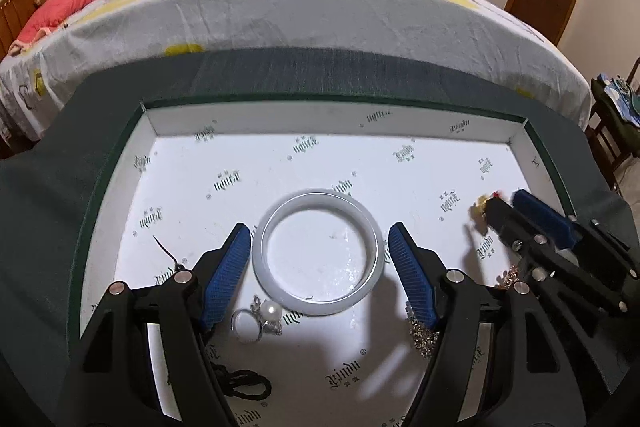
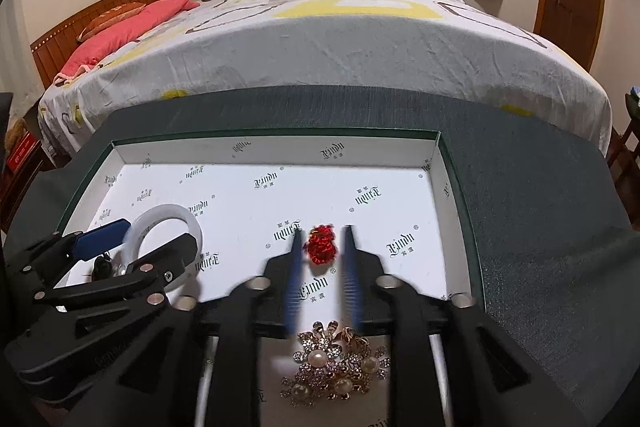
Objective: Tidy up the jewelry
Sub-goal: 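Open both tools over the tray and lift them away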
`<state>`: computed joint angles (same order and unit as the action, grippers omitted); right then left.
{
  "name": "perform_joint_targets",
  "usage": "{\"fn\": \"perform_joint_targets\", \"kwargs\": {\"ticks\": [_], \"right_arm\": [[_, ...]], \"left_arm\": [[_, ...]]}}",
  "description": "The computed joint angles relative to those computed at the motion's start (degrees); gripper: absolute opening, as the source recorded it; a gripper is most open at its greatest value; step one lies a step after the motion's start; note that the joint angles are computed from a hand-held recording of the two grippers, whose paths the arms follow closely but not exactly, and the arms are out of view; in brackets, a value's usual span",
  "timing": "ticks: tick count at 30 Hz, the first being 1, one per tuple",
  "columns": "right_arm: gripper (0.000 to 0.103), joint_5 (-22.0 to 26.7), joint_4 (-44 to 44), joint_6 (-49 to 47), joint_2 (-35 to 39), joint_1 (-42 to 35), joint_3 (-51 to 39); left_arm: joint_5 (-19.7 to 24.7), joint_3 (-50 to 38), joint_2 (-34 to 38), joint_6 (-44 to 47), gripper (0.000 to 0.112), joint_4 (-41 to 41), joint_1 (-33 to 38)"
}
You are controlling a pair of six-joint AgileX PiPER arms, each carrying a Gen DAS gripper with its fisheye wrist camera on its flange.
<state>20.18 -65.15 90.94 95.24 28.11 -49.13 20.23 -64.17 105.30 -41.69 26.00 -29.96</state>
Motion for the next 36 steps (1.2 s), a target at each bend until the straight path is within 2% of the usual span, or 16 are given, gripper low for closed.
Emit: {"fn": "perform_joint_targets", "kwargs": {"ticks": [8, 18, 26, 36], "right_arm": [[0.047, 0.16, -5.39, 6.89, -1.99, -0.42, 2.59], [0.048, 4.67, -8.35, 10.46, -7.14, 3.09, 6.27], [0.051, 7.59, -8.23, 11.48, -10.47, 5.49, 8.55], [0.054, 10.98, -6.27, 11.69, -13.37, 8.57, 10.97]], "left_arm": [[-1.63, 1.74, -1.72, -2.51, 0.079, 2.99, -0.09], [-3.22, 7.18, -8.08, -13.12, 0.086, 13.4, -2.35], [-2.1, 10.26, -12.0, -23.07, 0.086, 23.78, -5.07], [-0.98, 13.55, -14.94, -26.93, 0.087, 26.77, -6.48]]}}
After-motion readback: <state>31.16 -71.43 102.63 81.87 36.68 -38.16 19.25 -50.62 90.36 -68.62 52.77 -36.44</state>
